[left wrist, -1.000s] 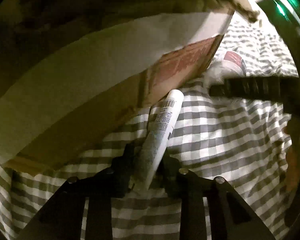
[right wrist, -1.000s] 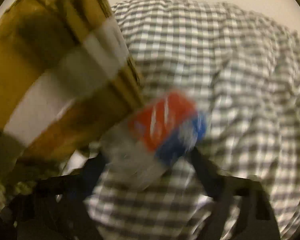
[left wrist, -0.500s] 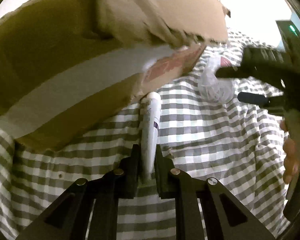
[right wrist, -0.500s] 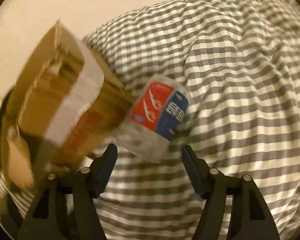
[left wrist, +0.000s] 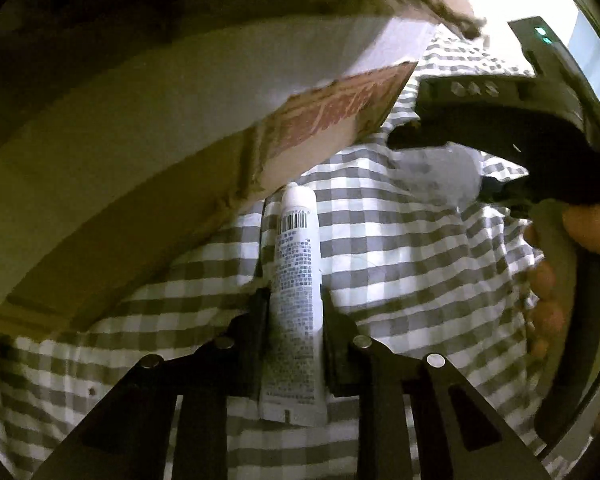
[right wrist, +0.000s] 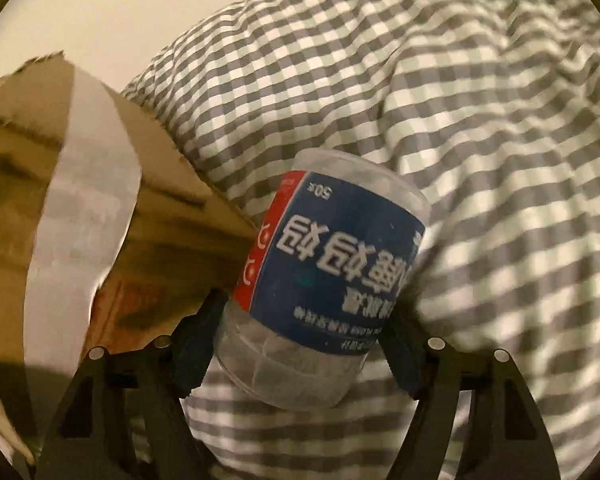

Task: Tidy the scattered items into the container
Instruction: 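Grasp the white tube with the left gripper while the right gripper grasps the red-and-blue bottle, then carry the white tube into the box with the left gripper while the right gripper drops the bottle in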

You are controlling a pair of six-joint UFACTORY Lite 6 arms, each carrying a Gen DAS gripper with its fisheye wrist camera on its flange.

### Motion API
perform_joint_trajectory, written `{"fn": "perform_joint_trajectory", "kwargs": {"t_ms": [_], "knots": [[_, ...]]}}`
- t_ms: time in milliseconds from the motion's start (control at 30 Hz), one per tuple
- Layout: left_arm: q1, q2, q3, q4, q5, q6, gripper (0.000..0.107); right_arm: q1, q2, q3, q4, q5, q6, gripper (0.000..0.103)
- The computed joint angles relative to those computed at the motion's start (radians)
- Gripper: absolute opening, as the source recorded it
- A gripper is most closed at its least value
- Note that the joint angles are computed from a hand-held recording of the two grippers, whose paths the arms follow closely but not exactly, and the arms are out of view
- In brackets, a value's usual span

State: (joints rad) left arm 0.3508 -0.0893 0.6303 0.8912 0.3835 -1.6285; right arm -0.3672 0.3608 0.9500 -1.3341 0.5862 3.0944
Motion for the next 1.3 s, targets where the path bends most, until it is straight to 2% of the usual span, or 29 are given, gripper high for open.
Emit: {"fn": "perform_joint_trajectory", "kwargs": {"t_ms": [267, 400, 433, 467, 500, 567, 600, 800, 1033, 1133, 1233, 1300], "knots": [[-0.109, -0.262, -0.11, -0.288, 0.101, 0.165, 0.014, 0.251, -0.082, 0.051, 0.432, 0.186, -0.319, 0.068], [-0.274, -0.213, -0.006, -0.303, 0.218, 0.019, 0.014, 0.376, -0.013, 0.233, 0.605, 0.355, -0.477, 0.066], [-0.287, -0.169, 0.051, -0.318, 0.249, 0.014, 0.014, 0.388, 0.008, 0.279, 0.631, 0.382, -0.511, 0.066], [-0.27, -0.143, 0.099, -0.297, 0.237, 0.049, 0.014, 0.414, 0.033, 0.331, 0.655, 0.418, -0.529, 0.065], [-0.29, -0.158, 0.11, -0.317, 0.268, 0.044, 0.014, 0.436, 0.047, 0.365, 0.669, 0.443, -0.537, 0.065], [-0.312, -0.246, 0.095, -0.331, 0.35, 0.067, 0.014, 0.429, 0.025, 0.361, 0.671, 0.451, -0.565, 0.064], [-0.319, -0.242, 0.123, -0.329, 0.364, 0.069, 0.014, 0.437, 0.01, 0.368, 0.676, 0.474, -0.577, 0.064], [-0.373, -0.347, 0.142, -0.329, 0.487, 0.061, 0.014, 0.472, 0.103, 0.646, 0.72, 0.673, -0.728, 0.063], [-0.397, -0.373, 0.294, -0.298, 0.61, 0.125, 0.014, 0.548, 0.141, 0.844, 0.685, 0.839, -0.737, 0.063], [-0.317, -0.346, 0.411, -0.298, 0.626, 0.236, 0.014, 0.539, 0.159, 0.993, 0.634, 0.941, -0.826, 0.063], [-0.17, -0.323, 0.519, -0.341, 0.607, 0.397, 0.014, 0.491, 0.214, 1.191, 0.558, 1.031, -0.966, 0.063], [-0.037, -0.294, 0.572, -0.39, 0.576, 0.532, 0.014, 0.435, 0.253, 1.303, 0.513, 1.041, -1.063, 0.063]]}}
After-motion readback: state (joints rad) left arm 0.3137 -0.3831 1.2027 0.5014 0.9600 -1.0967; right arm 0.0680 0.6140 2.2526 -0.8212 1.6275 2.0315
